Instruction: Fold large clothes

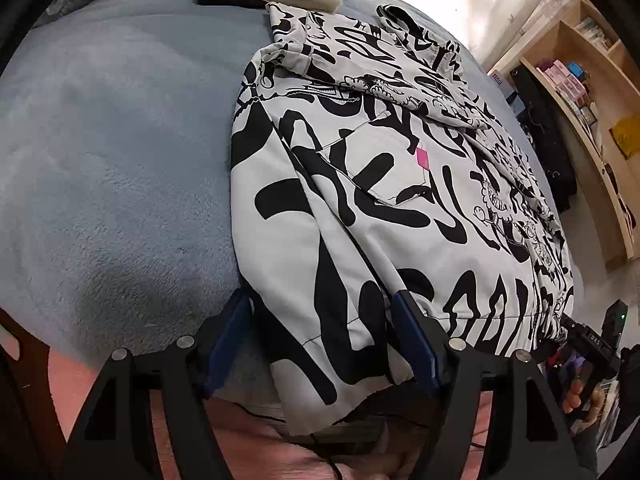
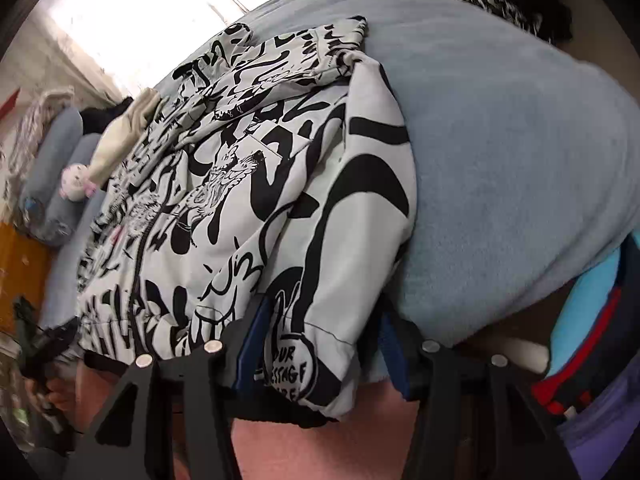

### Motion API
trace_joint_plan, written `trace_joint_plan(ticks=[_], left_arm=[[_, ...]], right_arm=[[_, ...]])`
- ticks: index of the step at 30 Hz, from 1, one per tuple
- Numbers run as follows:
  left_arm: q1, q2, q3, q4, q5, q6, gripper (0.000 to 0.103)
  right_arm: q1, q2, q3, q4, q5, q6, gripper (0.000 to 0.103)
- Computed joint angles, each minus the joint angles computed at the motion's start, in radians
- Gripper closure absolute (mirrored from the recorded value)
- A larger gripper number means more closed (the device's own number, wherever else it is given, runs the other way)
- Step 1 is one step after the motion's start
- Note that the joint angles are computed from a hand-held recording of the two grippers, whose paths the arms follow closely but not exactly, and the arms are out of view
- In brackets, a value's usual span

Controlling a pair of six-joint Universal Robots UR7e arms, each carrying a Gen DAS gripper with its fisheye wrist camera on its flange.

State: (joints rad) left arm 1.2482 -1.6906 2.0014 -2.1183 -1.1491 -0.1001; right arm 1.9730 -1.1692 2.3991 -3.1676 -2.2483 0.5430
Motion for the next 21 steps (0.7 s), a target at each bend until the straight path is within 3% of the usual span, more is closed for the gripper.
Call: trace_joint_plan(ticks=[6,8,15,17,18,19,20,21], left_arm=[[-0.004,0.018,-0.007,0.01,-0.007,0.021,0.021],[-0.002,0.037,-0.014,0.018,-0.017,0.038,0.009],[-0.058,0.052,0.04,-0.045,0.114,0.045,0.01],[-0.074,0.046,0.048,-0.059,0.149,0.036,0.038],[-0.082,0.043,0.048,-0.06,0.158,0.031,0.047],[-0.086,0.039,0.046,-0.062,0.146,0.024,0.066],[-0.094,0.036,0.044,-0.059,0.146,0.013,0.081],[-0.107,0.033,0.045,-0.059,0.163,0.002,0.086]], right_arm=[[-0.013,0.006,-0.001,0.005,0.017,-0.003,0.049],[-0.022,0.013,-0.011,0.021,0.019,-0.003,0.047],[-0.024,0.034,-0.022,0.017,-0.005,0.0,0.049],[-0.014,0.04,-0.025,0.017,-0.024,0.0,0.066],[-0.008,0.041,-0.029,0.024,-0.032,0.0,0.073],[0.005,0.042,-0.036,0.031,-0.04,-0.004,0.083],[0.017,0.046,-0.045,0.043,-0.051,-0.002,0.085],[0.033,0.049,-0.057,0.065,-0.074,0.0,0.087]])
